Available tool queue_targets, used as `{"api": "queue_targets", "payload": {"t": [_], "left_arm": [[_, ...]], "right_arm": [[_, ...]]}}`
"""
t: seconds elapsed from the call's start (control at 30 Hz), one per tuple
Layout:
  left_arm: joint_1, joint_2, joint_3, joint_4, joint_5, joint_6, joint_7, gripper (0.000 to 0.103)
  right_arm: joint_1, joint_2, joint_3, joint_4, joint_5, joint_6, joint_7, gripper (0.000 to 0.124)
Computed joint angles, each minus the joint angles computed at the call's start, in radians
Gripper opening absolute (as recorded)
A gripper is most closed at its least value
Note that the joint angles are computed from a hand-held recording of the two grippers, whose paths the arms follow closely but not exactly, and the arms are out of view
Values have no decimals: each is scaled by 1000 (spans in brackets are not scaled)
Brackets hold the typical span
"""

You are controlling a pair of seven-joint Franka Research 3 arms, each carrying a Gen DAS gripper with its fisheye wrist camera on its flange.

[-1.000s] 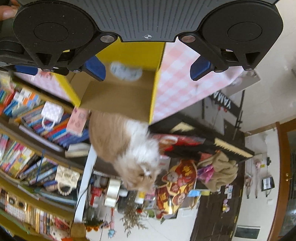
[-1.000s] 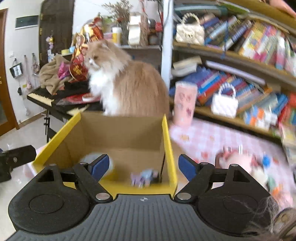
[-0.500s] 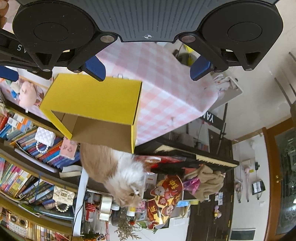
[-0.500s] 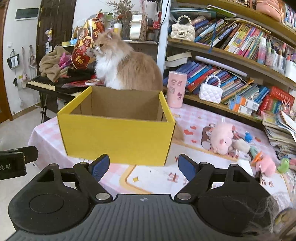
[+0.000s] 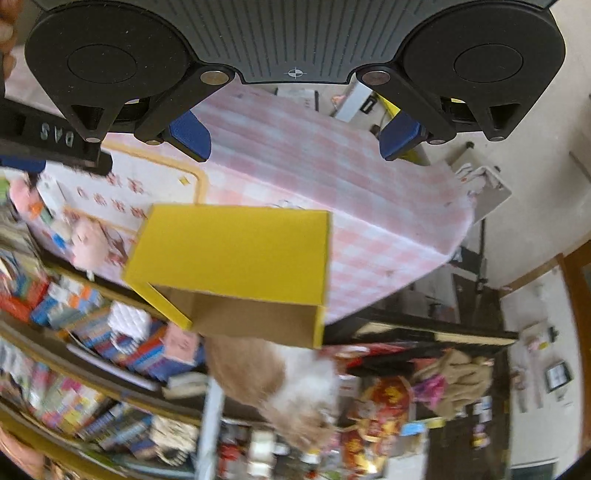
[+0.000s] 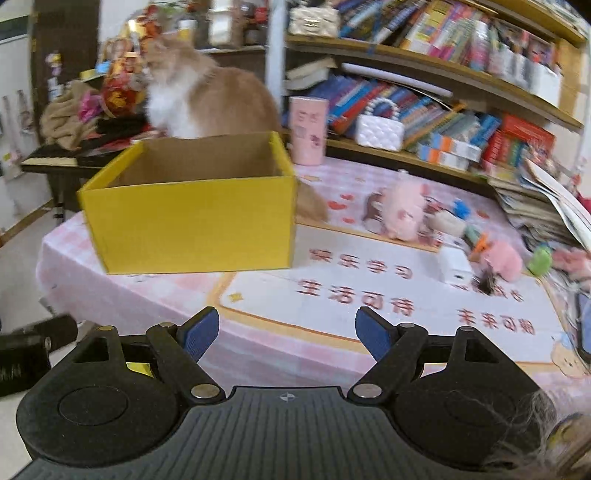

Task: Organize objects
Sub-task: 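Withdraw both grippers from the box back over the table items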

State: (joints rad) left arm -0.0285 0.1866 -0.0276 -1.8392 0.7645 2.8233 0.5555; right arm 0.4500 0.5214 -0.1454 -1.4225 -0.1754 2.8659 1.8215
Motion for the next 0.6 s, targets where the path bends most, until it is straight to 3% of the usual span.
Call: {"api": "queue_targets", "payload": {"t": [0.13,0.27,0.37,0.6], "left_arm": [[2,55,-30,62,-73,12,128,99],[-10,129,-58,150,-169,41,260,99],[-23,194,-87,230,-244,42,370,99],[-91,377,-118,507,-386,-66,552,99]], "right_arm": [[9,2,-41,0,-22,-33,60,80],[28,-8,-119,-28,-87,24,189,80],[29,-18,-164,-43,-121,19,269,80],[-74,2,-135,17,-133,-50,299,80]]}}
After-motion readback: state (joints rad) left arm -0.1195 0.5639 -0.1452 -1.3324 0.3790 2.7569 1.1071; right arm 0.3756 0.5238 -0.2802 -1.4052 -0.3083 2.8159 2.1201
